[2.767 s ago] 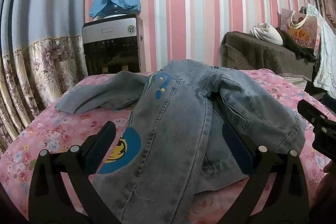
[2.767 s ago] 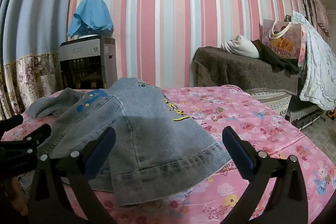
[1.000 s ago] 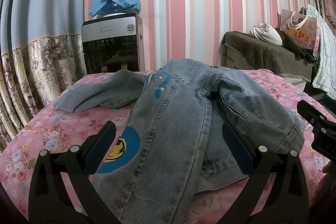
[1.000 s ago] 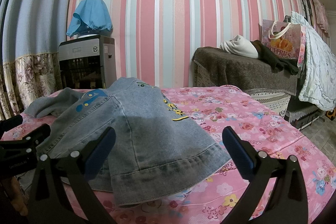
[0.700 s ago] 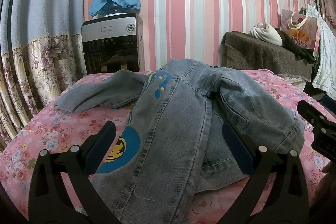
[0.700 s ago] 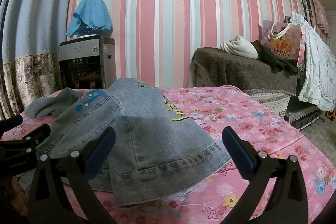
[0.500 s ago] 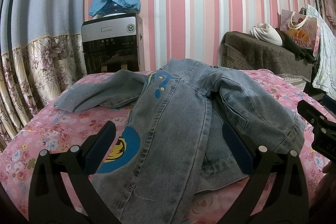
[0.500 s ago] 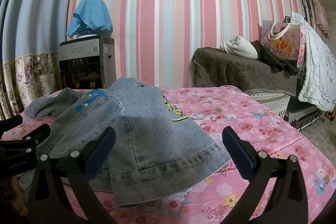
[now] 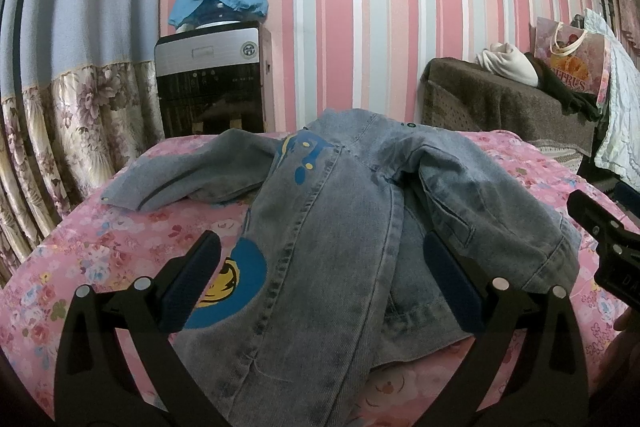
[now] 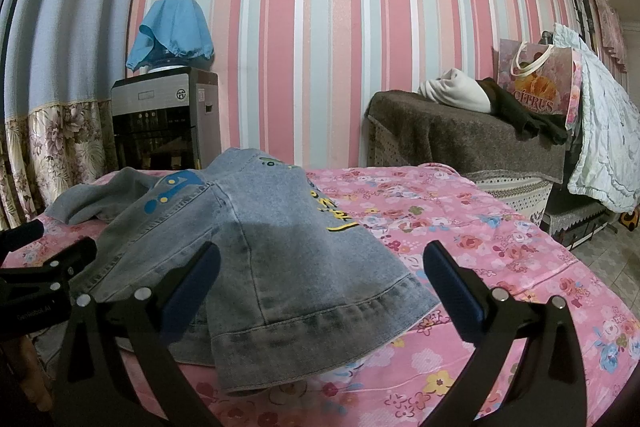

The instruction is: Fold large clothes

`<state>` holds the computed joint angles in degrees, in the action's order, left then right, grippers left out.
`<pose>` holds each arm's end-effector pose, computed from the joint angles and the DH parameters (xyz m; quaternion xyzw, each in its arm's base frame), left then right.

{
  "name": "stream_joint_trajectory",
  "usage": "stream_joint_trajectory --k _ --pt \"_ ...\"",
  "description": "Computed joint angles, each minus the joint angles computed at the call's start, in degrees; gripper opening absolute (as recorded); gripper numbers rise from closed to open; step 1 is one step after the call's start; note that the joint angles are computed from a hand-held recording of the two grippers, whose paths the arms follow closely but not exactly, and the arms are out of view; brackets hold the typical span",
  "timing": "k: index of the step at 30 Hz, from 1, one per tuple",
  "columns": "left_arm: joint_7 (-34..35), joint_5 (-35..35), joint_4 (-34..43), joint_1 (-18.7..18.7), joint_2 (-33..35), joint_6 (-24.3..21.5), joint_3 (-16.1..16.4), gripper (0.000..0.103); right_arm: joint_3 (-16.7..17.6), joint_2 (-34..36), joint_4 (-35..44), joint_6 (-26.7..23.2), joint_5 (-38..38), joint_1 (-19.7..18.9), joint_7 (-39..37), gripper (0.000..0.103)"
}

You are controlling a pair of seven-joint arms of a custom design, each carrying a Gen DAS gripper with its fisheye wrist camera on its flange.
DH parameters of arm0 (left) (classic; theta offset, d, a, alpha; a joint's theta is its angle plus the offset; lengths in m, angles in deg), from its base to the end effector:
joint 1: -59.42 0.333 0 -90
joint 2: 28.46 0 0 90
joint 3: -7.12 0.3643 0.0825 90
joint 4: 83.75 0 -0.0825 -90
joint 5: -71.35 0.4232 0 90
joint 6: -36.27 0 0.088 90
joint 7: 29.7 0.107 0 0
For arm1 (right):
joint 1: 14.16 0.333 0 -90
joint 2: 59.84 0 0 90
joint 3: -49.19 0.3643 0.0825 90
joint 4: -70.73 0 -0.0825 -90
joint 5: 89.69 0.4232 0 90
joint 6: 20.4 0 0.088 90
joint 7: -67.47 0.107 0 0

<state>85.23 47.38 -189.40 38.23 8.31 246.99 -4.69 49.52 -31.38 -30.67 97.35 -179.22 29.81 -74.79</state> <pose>0.6552 -0.3278 0.3267 -0.4677 0.6973 -0.4424 0.3151 0.5543 0.4652 0.3237 -0.4315 0.6834 -0.4897 0.3271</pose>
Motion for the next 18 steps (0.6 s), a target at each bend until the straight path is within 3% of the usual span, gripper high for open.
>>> stream_joint_trajectory --k 3,6,12,15,18 --pt "0.0 -0.6 0.1 -0.3 0.0 -0.2 0.0 0.100 0.0 -0.1 -0.1 0.6 -0.1 -0.2 0.1 0.101" --pt "-0.8 1.0 -0.2 0.9 0.2 -1.2 -0.7 0.100 0.2 -0.2 0.1 4.5 0.2 -1.6 -0.5 0.101" --pt "3.5 -1.1 1.9 -2.2 -0.9 -7.5 3.7 0.100 -0.3 -1.1 0.9 10.0 0.6 -3.6 -3.7 0.101" --pt "4.2 -3.0 5.0 -3.6 -0.3 -10.4 6.0 0.100 -0.6 0.1 4.0 12.4 2.8 -4.8 -9.6 0.101" --pt "3.7 -5.0 10.3 -5.7 1.1 -17.4 10.2 0.100 -1.0 1.8 7.4 19.1 6.9 -7.2 -17.3 0.101"
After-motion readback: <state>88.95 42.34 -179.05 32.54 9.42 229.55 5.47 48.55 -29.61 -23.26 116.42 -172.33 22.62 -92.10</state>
